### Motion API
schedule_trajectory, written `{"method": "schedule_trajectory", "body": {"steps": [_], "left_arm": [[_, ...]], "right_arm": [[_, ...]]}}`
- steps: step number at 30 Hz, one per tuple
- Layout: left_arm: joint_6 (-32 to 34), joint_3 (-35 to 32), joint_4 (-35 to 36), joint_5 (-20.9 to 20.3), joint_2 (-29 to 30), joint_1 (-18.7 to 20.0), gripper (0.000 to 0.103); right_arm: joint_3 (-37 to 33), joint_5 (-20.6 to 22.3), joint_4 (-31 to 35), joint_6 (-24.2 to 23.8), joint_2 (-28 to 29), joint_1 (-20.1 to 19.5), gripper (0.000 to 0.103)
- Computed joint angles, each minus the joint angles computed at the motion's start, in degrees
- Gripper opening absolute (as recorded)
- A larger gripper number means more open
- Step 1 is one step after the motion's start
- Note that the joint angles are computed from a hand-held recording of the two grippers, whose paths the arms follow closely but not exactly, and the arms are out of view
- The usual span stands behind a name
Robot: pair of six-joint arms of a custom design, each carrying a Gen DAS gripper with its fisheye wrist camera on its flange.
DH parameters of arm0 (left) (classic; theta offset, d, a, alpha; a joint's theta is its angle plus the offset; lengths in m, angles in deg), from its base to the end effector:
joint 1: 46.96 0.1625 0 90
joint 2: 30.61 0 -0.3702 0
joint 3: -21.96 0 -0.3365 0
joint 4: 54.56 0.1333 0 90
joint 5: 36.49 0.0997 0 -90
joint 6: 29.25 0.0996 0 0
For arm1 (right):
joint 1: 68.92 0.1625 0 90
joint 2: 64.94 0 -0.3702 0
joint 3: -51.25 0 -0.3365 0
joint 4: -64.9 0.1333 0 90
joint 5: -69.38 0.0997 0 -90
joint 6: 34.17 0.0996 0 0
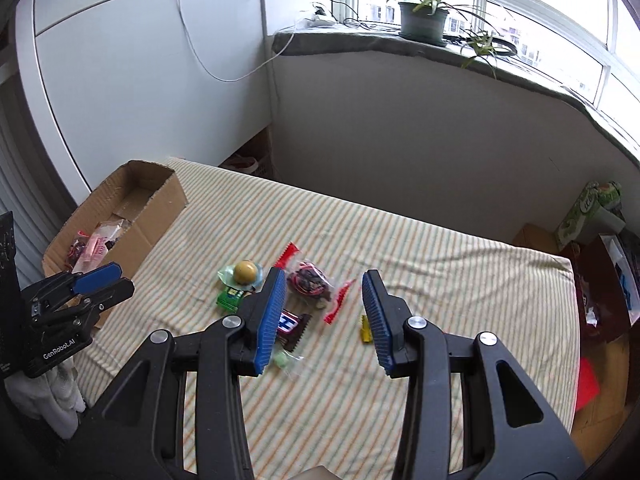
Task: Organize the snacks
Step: 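Move both open tools back over the remaining snacks on the bed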
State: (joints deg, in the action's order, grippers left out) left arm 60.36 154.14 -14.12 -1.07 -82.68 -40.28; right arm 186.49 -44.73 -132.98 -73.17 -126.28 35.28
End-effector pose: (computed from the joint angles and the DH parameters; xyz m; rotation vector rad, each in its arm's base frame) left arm -0.1441 -0.2328 0.1240 0.1836 2.3403 -1.1626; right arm 0.1890 -0.3693 0.1444 0.9883 -2.3435 0.6410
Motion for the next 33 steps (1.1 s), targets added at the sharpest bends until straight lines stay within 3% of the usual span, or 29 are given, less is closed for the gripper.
{"method": "schedule_trajectory", "body": {"steps": [5, 8, 10, 13, 17, 22, 33], "left_arm": [[9.63, -3.73, -5.87, 3.31, 0.79, 3.75, 0.035], [13.58, -5.19, -8.41, 5.6, 1.83, 5.05, 0.039], [14.98, -5.87, -9.35, 6.6, 2.84, 5.38, 0.046], [16.82, -7.1, -10.26, 7.89, 4.32, 6.51, 0.046], [19.21, -7.89, -11.92, 9.66, 4.18, 8.51, 0.046], [20.97, -8.74, -12.55, 10.4, 4.45, 10.27, 0.046], [23.94, -11.0, -12.89, 10.52, 6.47, 13.08, 0.045]], "right_arm": [[1.68, 0.57, 0.77, -0.93, -3.71, -5.2, 0.043], [2.3, 0.98, -0.23, -1.75, -4.35, -7.47, 0.057], [2.29, 1.16, 0.2, -2.65, -4.7, -8.77, 0.058], [1.55, 1.89, 1.86, -2.9, -4.7, -10.43, 0.058], [-0.53, 6.09, 8.61, -1.52, -5.66, -12.93, 0.058], [-5.58, 7.8, 15.09, 0.61, -2.42, -13.77, 0.057], [-13.54, 6.18, 19.37, 1.37, 6.51, -13.55, 0.049]]}}
